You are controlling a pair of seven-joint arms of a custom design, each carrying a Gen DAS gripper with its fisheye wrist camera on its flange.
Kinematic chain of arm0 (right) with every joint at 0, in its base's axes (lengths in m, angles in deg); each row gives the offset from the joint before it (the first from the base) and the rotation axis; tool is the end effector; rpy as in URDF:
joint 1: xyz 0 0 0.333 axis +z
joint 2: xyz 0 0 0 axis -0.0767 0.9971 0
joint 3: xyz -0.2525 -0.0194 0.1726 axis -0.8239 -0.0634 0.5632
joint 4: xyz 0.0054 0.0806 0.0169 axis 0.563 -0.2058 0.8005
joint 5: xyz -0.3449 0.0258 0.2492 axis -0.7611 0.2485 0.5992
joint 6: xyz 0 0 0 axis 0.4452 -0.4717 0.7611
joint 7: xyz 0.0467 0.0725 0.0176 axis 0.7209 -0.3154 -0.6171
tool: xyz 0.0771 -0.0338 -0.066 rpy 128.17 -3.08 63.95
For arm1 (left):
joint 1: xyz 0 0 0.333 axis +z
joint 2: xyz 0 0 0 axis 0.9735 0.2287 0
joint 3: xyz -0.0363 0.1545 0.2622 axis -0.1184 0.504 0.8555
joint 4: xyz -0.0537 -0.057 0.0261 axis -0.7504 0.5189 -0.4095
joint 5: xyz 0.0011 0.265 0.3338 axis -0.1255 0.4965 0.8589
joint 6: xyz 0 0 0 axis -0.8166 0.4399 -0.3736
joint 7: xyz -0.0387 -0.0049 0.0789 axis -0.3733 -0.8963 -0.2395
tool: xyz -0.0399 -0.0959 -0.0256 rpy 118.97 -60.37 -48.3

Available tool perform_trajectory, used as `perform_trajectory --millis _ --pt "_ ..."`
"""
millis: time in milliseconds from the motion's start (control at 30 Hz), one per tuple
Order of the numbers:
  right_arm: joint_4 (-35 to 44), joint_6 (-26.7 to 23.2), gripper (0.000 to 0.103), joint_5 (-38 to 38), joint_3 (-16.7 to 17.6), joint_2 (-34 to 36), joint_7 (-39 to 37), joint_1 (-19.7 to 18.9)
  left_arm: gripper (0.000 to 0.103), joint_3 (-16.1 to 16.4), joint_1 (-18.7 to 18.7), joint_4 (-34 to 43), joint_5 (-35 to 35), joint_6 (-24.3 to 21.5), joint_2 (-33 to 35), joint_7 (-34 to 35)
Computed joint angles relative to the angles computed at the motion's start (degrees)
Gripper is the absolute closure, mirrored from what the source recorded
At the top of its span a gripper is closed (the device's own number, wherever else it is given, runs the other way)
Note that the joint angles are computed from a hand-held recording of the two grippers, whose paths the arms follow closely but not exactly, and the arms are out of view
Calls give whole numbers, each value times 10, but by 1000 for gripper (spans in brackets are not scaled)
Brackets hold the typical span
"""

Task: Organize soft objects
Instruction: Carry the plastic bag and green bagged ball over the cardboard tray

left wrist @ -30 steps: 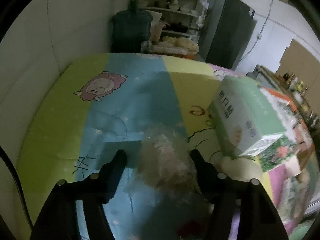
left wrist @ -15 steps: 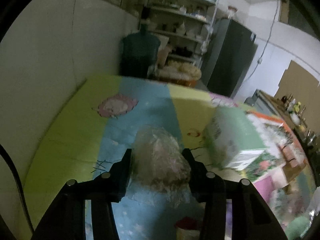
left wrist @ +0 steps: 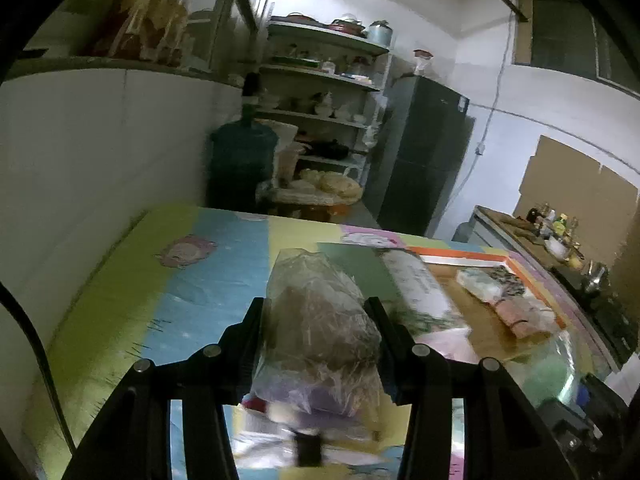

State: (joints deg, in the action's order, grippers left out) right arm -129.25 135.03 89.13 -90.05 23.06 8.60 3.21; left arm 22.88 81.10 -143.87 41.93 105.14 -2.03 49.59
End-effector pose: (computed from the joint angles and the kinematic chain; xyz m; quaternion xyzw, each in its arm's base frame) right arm 0.4393 -0.0299 0.4647 -0.7589 0.3447 -0.1129 0.5408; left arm 0.4073 -0.2385 0.4946 -0.7258 0.4818 -0.3581 0.3359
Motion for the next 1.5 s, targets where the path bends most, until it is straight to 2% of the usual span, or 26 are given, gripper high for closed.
perform_trajectory --millis 100,300,633,1000,1200,1500 --pt "8 3 54 5 -5 4 -2 -4 54 -24 3 22 13 -14 15 -16" --pt "23 4 54 16 -15 14 -1 -17 54 -44 -10 71 69 -25 64 -58" --pt "49 5 54 36 -23 38 -4 -45 54 -34 -57 149 165 -39 158 -118" --pt "95 16 54 72 -23 85 -20 -69 54 3 -129 237 236 -75 255 -131" --pt "132 26 54 96 -17 125 -28 -84 54 38 -169 281 263 -83 302 -137" --pt "197 28 54 107 2 198 -13 -111 54 99 -230 352 251 -90 378 -106"
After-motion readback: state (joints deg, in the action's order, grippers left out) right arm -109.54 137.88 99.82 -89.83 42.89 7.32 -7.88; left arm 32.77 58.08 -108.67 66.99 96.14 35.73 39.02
